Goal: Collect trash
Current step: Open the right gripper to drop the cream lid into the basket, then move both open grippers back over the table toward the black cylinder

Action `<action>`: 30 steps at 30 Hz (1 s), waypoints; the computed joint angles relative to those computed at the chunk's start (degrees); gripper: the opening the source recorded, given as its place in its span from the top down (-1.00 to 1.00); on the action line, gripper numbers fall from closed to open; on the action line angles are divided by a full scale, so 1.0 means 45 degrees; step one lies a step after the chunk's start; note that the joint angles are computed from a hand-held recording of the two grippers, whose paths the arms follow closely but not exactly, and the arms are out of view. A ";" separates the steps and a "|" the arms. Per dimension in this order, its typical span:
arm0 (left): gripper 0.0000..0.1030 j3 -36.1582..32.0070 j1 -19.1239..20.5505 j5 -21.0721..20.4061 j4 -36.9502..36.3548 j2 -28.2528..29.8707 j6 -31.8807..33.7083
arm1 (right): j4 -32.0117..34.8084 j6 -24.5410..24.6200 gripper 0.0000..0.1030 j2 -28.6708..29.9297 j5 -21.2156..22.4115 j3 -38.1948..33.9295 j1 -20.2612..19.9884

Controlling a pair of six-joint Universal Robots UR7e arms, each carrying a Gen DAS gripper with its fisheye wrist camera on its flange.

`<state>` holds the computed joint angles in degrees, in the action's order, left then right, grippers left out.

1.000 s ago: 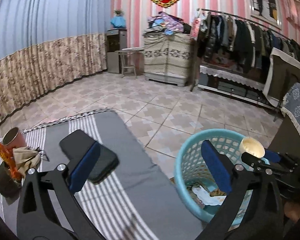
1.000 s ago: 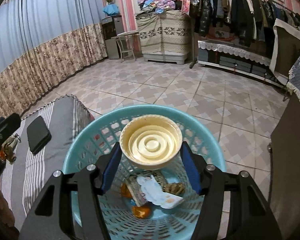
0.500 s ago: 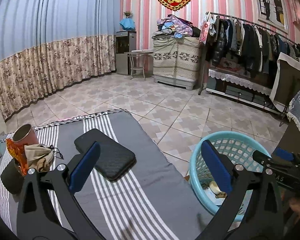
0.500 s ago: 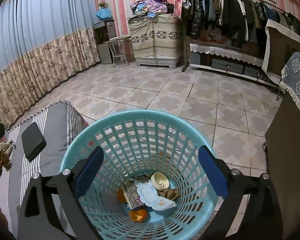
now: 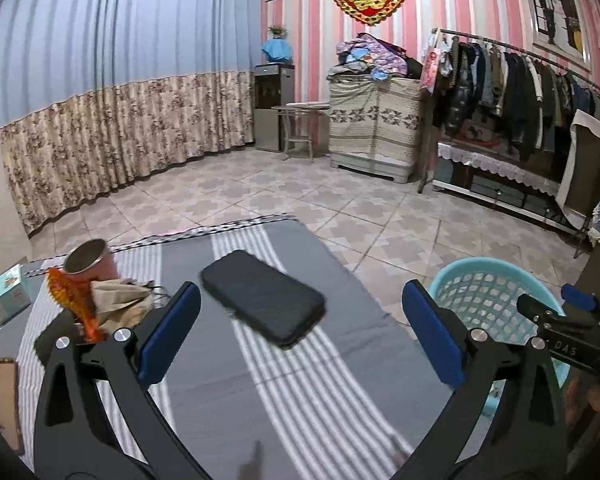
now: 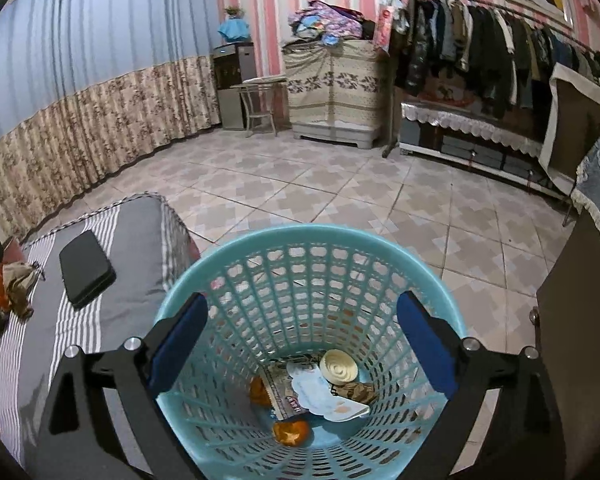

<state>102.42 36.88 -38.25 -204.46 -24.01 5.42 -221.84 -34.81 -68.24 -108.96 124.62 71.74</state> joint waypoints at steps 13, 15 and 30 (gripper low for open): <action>-0.89 0.2568 0.0199 0.1021 -0.1286 -0.1671 -0.0268 | -0.0485 -0.1112 -0.82 0.1150 -0.0264 0.0270 0.0796; -0.89 0.2946 0.0329 0.1315 -0.1278 -0.1919 -0.0487 | -0.0301 -0.0900 -0.82 0.1194 -0.0237 0.0372 0.0886; -0.89 0.4842 0.2217 0.1800 -0.0733 -0.3927 -0.1592 | -0.0334 -0.0128 -0.91 0.2356 0.0059 0.0524 0.2029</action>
